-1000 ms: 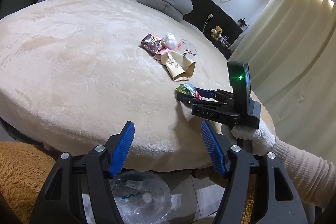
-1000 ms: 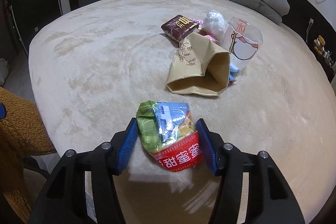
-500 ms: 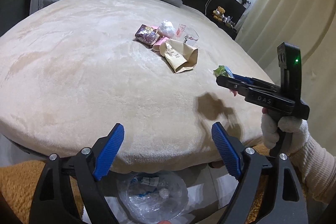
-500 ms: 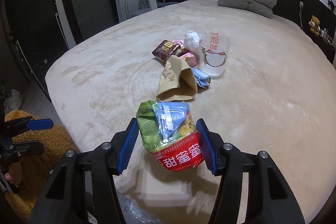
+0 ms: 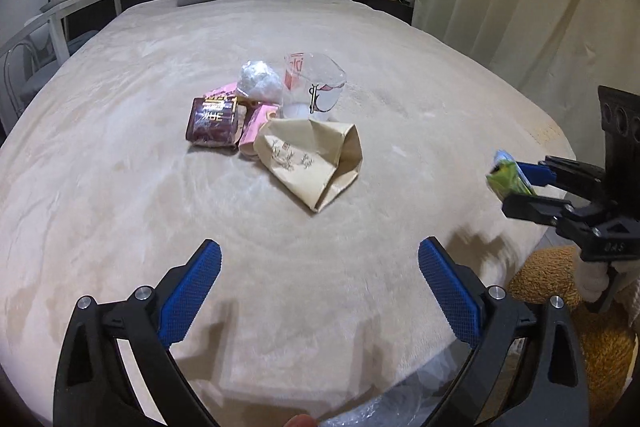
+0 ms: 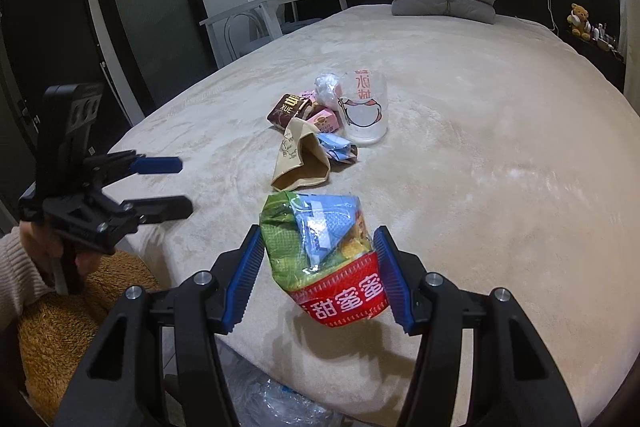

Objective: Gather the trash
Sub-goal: 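Grasp the brown paper bag with the left tool while the right tool holds the wrapper, then carry the paper bag and snack wrapper down to the clear trash bag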

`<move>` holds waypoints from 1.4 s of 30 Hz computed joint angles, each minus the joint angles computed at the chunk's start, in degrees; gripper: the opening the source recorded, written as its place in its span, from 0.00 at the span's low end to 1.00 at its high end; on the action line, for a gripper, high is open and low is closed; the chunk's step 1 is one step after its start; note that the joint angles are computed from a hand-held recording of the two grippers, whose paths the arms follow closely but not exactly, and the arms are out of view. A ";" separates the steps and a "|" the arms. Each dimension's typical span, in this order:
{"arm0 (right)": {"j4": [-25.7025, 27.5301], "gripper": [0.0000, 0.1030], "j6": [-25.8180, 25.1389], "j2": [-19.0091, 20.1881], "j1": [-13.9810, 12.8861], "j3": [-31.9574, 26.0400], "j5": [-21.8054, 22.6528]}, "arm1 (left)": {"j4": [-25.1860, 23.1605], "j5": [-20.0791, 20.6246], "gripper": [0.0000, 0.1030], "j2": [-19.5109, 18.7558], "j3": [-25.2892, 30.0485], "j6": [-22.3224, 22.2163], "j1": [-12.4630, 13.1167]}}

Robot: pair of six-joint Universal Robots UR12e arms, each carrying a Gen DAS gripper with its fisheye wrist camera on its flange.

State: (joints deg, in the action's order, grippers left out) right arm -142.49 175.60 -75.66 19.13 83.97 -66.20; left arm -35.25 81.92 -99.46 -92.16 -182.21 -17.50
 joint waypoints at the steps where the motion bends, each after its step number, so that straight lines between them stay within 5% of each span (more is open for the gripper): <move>1: -0.06 0.55 0.28 -0.10 -0.13 0.12 0.23 | -0.02 -0.60 0.94 -0.70 0.64 0.96 0.25; 8: 1.25 0.55 1.25 0.11 -0.64 -0.45 2.97 | 1.21 -1.50 0.94 -5.18 4.73 7.89 0.97; 13: 1.95 0.55 1.80 0.21 -0.61 -0.75 4.35 | 0.07 -5.74 0.94 -7.88 7.23 10.19 2.28; 24: 2.82 0.55 3.91 0.12 -1.33 -1.17 7.41 | -2.30 -6.47 0.94 -11.94 11.60 16.88 1.88; 32: 2.86 0.55 5.10 -0.46 -1.89 -0.57 7.14 | -2.52 -2.84 0.93 -12.49 12.42 16.71 1.15; 35: 2.10 0.55 5.42 -0.72 -1.88 -0.28 6.72 | -1.79 -1.70 0.78 -12.28 12.12 16.23 1.02; 42: -0.22 0.55 5.70 -1.00 -1.61 0.17 5.54 | 1.19 0.52 0.77 -10.87 10.48 15.03 0.89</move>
